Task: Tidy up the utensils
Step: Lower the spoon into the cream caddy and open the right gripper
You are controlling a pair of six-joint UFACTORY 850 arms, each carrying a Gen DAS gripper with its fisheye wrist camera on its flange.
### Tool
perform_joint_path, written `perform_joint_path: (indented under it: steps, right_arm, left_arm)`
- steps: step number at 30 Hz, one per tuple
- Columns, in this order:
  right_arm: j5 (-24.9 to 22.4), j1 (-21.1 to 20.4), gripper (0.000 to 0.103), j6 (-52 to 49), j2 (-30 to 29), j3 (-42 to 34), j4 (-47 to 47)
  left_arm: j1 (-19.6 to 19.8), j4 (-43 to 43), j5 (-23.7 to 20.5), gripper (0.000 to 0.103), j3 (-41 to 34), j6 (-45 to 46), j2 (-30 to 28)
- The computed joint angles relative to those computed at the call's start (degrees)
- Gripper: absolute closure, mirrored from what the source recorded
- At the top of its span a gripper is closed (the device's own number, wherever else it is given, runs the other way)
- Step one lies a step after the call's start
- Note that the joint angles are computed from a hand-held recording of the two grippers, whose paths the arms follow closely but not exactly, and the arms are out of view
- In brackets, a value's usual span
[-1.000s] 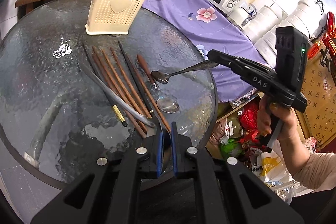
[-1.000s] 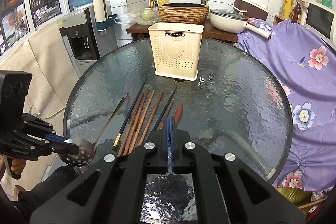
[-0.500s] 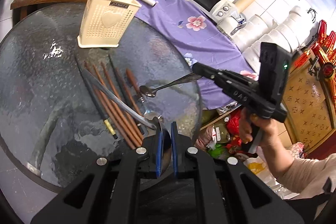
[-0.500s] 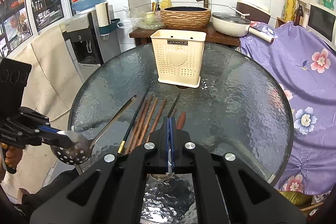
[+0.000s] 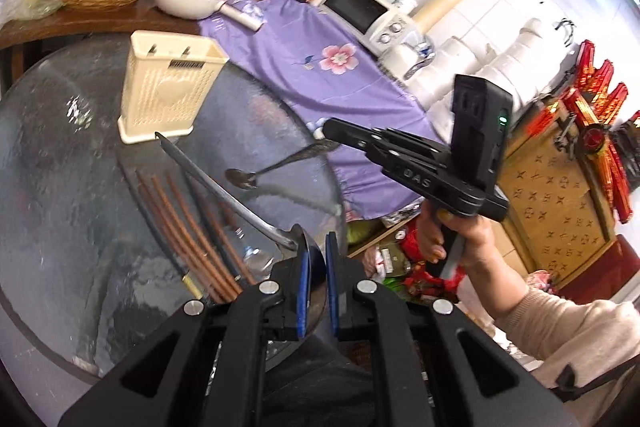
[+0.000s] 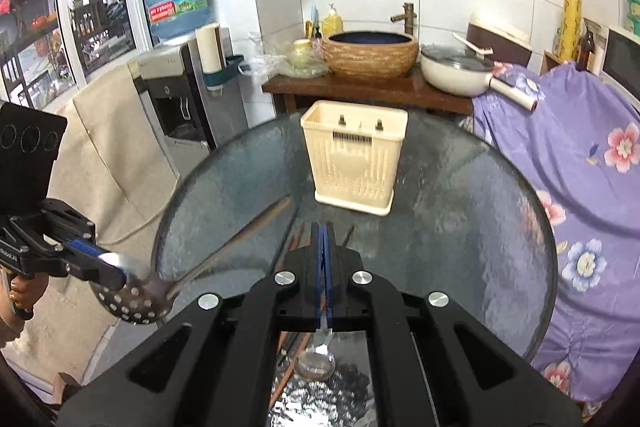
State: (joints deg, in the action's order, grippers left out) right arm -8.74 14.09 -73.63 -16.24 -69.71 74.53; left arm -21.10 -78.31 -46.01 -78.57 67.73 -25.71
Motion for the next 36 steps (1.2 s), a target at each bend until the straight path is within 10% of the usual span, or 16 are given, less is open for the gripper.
perform_joint_path:
  steps: [16, 36]
  right_arm:
    - [-6.6, -1.8, 0.101, 37.0, -8.5, -24.3, -36.3]
    - [-16.7, -0.7, 0.101, 63.6, -26.1, -49.3, -64.1]
  left_arm:
    - [3.7, -0.8, -9.2, 0.095, -17.9, -8.5, -4.9]
    - [5.6, 3.7, -16.4, 0.096, -50.5, -34.9, -27.3]
